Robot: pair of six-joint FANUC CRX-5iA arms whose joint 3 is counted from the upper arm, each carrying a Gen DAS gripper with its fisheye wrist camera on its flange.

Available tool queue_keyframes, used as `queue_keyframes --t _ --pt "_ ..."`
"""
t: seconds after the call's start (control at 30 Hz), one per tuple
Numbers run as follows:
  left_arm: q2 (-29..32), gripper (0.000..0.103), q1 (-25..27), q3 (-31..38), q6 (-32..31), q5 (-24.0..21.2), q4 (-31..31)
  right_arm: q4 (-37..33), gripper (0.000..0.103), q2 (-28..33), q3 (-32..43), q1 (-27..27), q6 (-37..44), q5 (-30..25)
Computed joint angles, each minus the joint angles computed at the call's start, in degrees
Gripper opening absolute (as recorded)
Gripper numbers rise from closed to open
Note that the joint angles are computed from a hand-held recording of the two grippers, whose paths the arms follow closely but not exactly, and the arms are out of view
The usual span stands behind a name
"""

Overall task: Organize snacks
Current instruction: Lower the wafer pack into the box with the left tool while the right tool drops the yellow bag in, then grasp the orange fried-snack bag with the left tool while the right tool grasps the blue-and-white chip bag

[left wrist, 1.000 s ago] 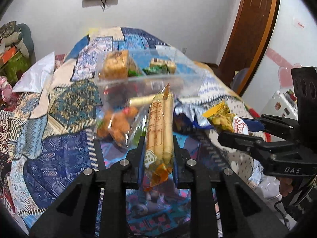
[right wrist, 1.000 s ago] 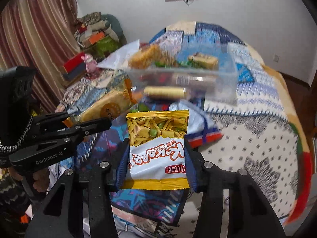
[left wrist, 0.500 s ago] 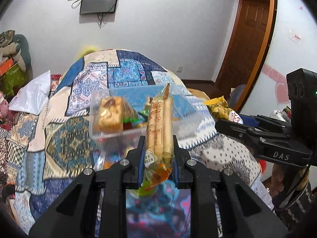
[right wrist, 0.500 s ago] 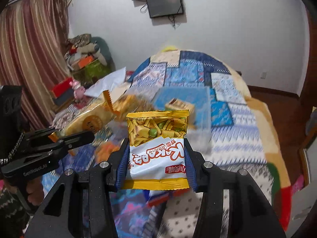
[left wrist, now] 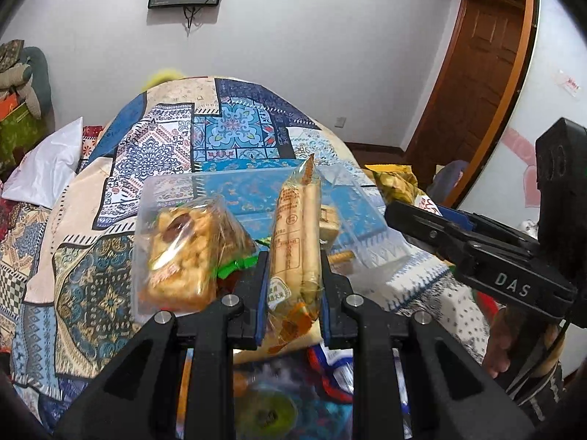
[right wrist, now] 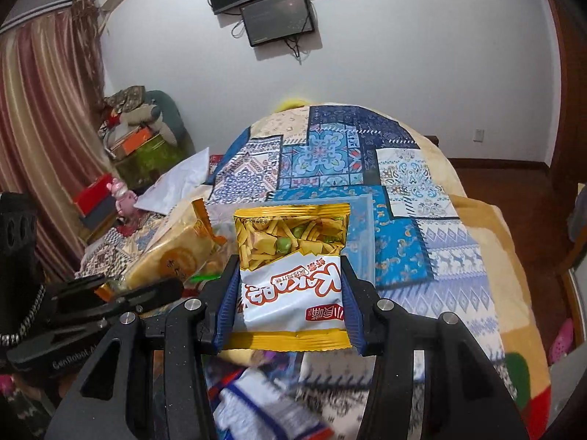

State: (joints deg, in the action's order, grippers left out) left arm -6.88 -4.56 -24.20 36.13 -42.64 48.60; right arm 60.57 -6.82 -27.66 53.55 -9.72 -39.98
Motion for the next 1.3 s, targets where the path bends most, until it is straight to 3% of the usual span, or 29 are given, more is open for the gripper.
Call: queue_keyframes --t 0.47,0.57,0.63,0.73,0.87,1.0,1.13,1.3 --pt "6.52 0.022 -3.70 3.98 3.45 5.55 -3.05 -4.33 0.046 4.38 0.70 -4.81 3.56 6.75" --pt "6.74 0.023 -3.99 4.61 4.93 6.03 -5.24 -4.89 0.048 5.03 1.15 -4.24 4.66 5.52" --pt "6.98 0.032 -3.80 5.05 6.15 5.34 -6.30 -6.03 0.048 5.59 2.17 -3.41 6.66 3.25" --pt "6.84 0.033 -3.04 4.76 6.39 3.53 -5.49 -8.19 0.049 5.71 3.04 -2.54 9.14 1.40" --pt "5.08 0.033 -2.15 3.39 5.55 2.25 -4.72 -9.95 0.050 4.75 2.96 -1.88 11.12 0.52" --pt "2.08 0.034 -1.03 1.37 3.64 1.13 -4.15 -9.33 0.058 3.45 2.41 -0.58 10.94 -2.12" --pt "-1.52 0.044 0.89 -0.80 2.58 0.39 -4.11 -8.83 0.060 1.63 1.36 0.48 10.17 -2.90" --pt "-5.29 0.055 4.47 -2.86 2.54 -1.62 -5.71 -8.23 0.071 -1.03 -0.63 2.84 8.41 -3.69"
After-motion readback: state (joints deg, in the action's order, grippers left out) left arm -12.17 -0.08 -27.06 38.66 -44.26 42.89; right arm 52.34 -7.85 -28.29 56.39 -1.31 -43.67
